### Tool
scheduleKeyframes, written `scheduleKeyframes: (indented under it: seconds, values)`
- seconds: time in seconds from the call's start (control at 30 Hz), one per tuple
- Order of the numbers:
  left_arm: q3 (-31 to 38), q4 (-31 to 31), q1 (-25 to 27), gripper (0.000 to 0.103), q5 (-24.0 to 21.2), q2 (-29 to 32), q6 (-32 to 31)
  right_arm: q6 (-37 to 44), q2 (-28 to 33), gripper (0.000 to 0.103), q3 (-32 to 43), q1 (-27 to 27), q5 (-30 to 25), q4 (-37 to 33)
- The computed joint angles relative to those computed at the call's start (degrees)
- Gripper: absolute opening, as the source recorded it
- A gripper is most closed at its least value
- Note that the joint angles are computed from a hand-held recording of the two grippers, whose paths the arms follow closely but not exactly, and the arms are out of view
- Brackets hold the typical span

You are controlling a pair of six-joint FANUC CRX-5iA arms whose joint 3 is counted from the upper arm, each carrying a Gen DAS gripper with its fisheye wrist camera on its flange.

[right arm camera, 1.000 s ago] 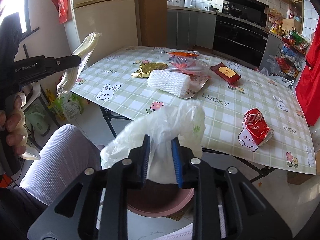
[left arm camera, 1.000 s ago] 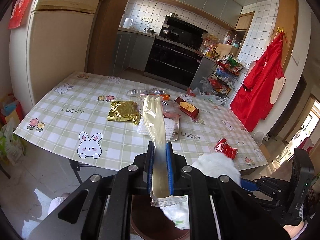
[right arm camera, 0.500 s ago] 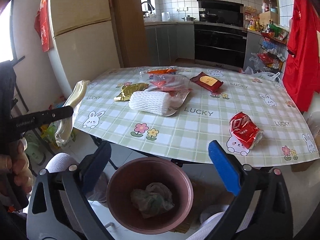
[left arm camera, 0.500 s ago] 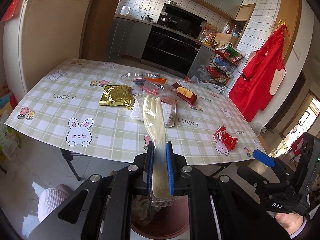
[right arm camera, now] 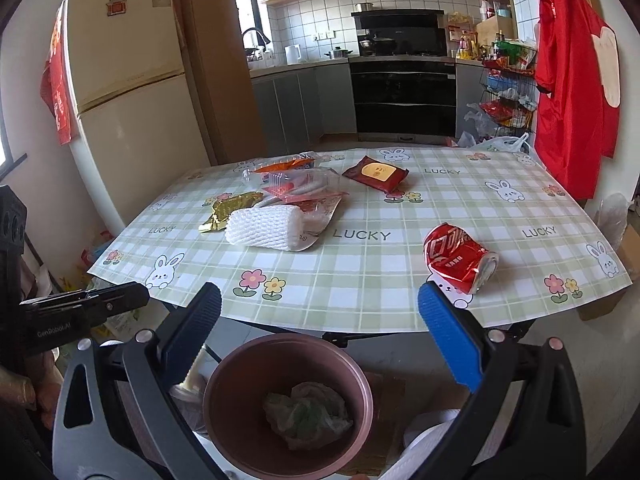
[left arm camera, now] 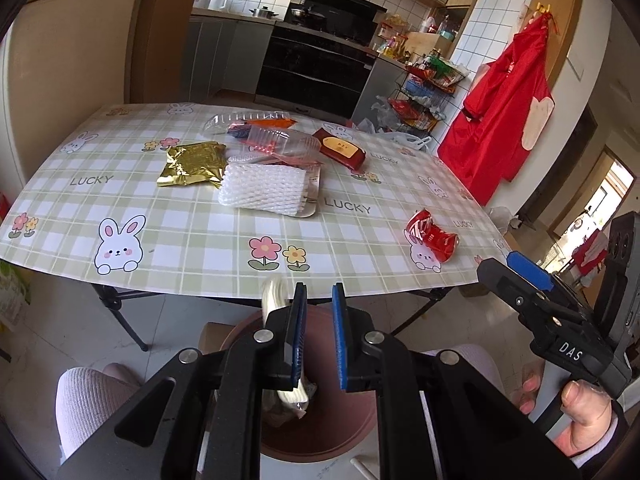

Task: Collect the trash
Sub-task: 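Drop the white bag from the right tool while the left tool drops the spoon into the bin, then move the right tool to the crushed red Coca-Cola can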

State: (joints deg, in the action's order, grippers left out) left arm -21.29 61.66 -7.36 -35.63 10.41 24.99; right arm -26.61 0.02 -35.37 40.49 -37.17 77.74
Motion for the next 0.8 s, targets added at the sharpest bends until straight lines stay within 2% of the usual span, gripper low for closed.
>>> scheduleKeyframes:
  seconds: [0.03, 0.13, 0.2, 0.3, 0.37, 0.47, 0.6, 0.8]
  values:
    - [-0.02, -0.02, -0.18, 0.018, -0.27, -0.01, -0.12, -0.07, -0.02, 0.097, -0.06, -0.04, -0.01, -0.38]
    - [-0.23, 0.93, -0.34, 0.037, -0.67, 0.06, -0.69, -0.43, -0.17, 0.097, -0.31, -0.25, 0.25, -0.97]
    - [-0.39, 1.25, -0.44, 0.044, -0.04, -0.07, -0.62, -0.51, -0.22, 0.097, -0.42, -0.22, 0.30, -1.30]
    - [-0.40, 1.43, -0.29, 0.066, 0.93, -0.09, 0.28, 0.15, 0.00, 0.097, -0.15, -0.09, 0.15, -2.22]
    - [-0.21, 0.61, -0.14, 0.094, 1.92, -0.14, 2.52, 0.80, 0.26, 0.097, 0.19, 0.12, -0.17, -2.98]
    - [-0.13, -1.37, 0.14, 0.097, 4.43, -0.39, 6.41, 1.47, 0.39, 0.097, 0.45, 0.21, -0.12, -3.66]
    - [1.63, -6.34, 1.41, 0.097, 3.91, 0.52, 12.66, 2.33, 0.63, 0.097, 0.70, 0.26, 0.05, -4.43]
    - [2.62, -9.36, 2.00, 0.097, 3.81, 1.90, 15.47, 4.94, 1.11, 0.097, 0.70, -0.05, -0.22, -6.57]
